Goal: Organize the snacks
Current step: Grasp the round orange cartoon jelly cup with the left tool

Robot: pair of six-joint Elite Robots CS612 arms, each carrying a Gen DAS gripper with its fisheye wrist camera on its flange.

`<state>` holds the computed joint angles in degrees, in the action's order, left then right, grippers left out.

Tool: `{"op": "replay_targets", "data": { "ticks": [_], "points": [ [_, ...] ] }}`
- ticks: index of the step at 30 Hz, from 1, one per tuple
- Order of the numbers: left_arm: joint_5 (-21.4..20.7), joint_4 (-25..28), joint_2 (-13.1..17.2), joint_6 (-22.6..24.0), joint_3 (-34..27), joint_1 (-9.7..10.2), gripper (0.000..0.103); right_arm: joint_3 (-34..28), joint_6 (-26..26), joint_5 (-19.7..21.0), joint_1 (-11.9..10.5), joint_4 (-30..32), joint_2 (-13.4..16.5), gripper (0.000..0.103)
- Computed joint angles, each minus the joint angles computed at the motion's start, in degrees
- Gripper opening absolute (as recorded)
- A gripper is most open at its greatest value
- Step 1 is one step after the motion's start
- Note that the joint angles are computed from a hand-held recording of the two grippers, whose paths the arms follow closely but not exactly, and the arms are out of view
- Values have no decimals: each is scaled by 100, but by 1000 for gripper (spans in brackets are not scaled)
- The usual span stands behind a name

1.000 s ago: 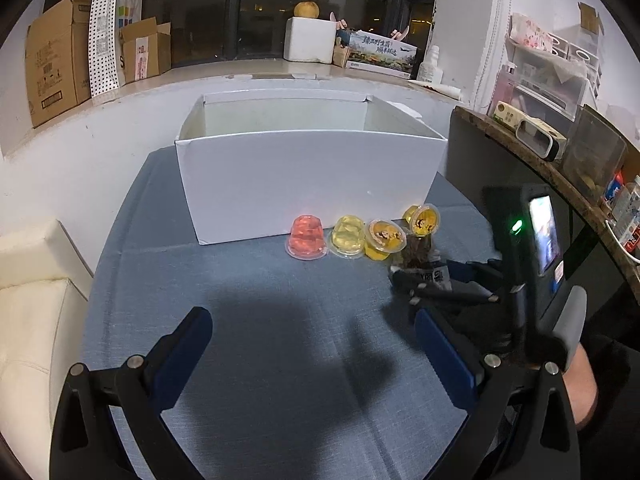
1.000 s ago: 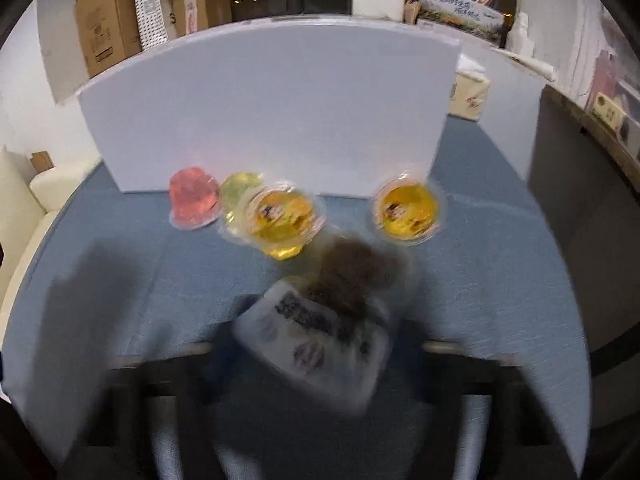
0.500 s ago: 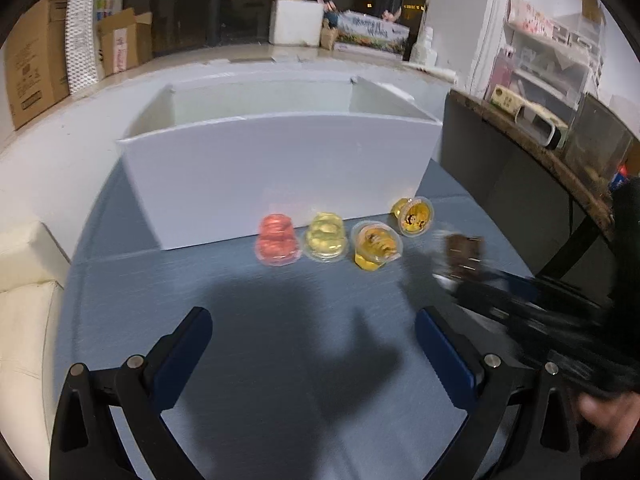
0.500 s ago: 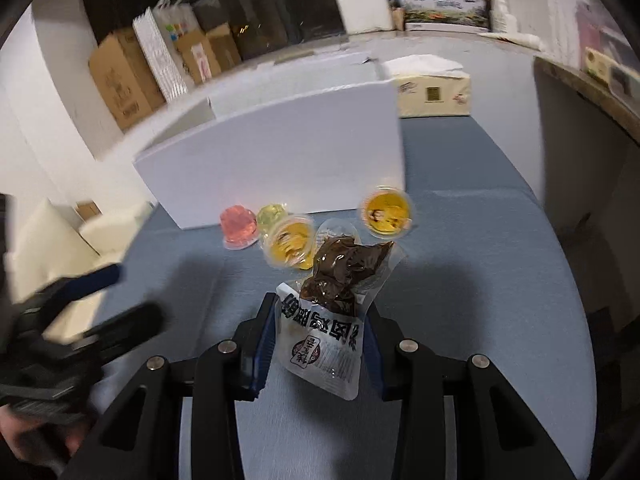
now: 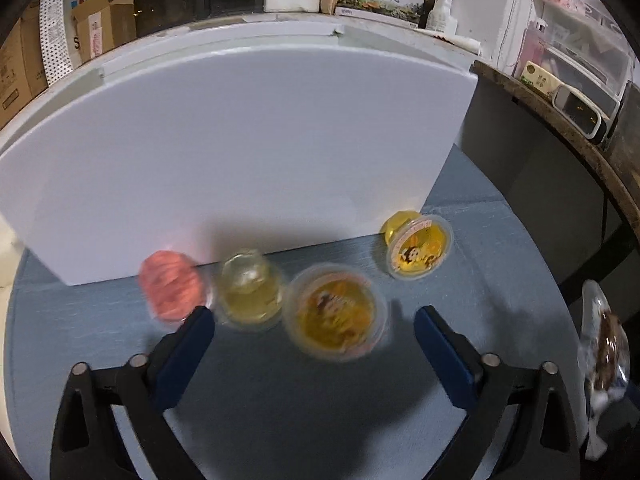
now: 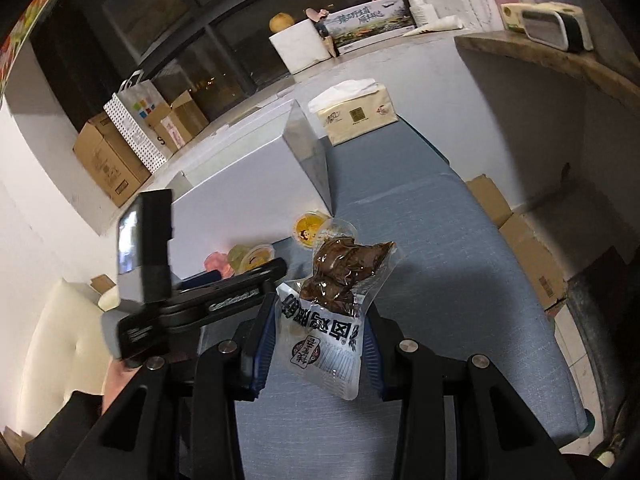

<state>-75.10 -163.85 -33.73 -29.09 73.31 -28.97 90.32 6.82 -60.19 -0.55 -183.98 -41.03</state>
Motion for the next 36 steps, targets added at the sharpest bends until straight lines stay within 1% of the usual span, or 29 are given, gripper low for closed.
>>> {"op": "replay_targets", "data": {
  "ticks": [1,2,4,6,8,12,17,19,23,27,29,31,35,36],
  "points": [
    [86,145,31,-13,-74,-14,80,-22,21,28,5,16,16,42],
    [64,220,51,-12,-122,-12,75,-18,21,56,-5,13,17,42],
    [128,116,51,59,-96,-22,58,-37,46,110,-18,0,35,42],
    [-83,-64,6,49,1,17,52,-38,53,126,-25,-6,42,42],
    [-249,-226,-56,38,116,45,52,-45,43,146,-28,24,48,42],
    [-324,-542,-241,263,395,12,52,-37,-12,188,-32,24,44,42],
    [-414,-1133,-663,593,1072,-61,52,-43,-94,252,-24,48,49,42],
    [-367,-1386,-858,689,1402,-94,52,-57,-210,321,-2,90,50,42],
    [-307,-1696,-1028,652,1755,-87,52,-133,-442,432,64,211,70,42],
    [-285,-2021,-1154,477,1982,-17,52,-245,-752,539,157,231,92,42],
    [-271,-2120,-1184,461,2006,20,52,-306,-802,491,209,221,99,42],
    [-235,-2150,-1203,463,1977,73,52,-442,-854,535,258,308,118,42],
    [-127,-2193,-1222,474,1763,213,52,-751,-889,477,347,237,137,42],
    [-89,-2186,-1211,484,1667,256,52,-929,-955,429,387,293,157,42]
  ]
}}
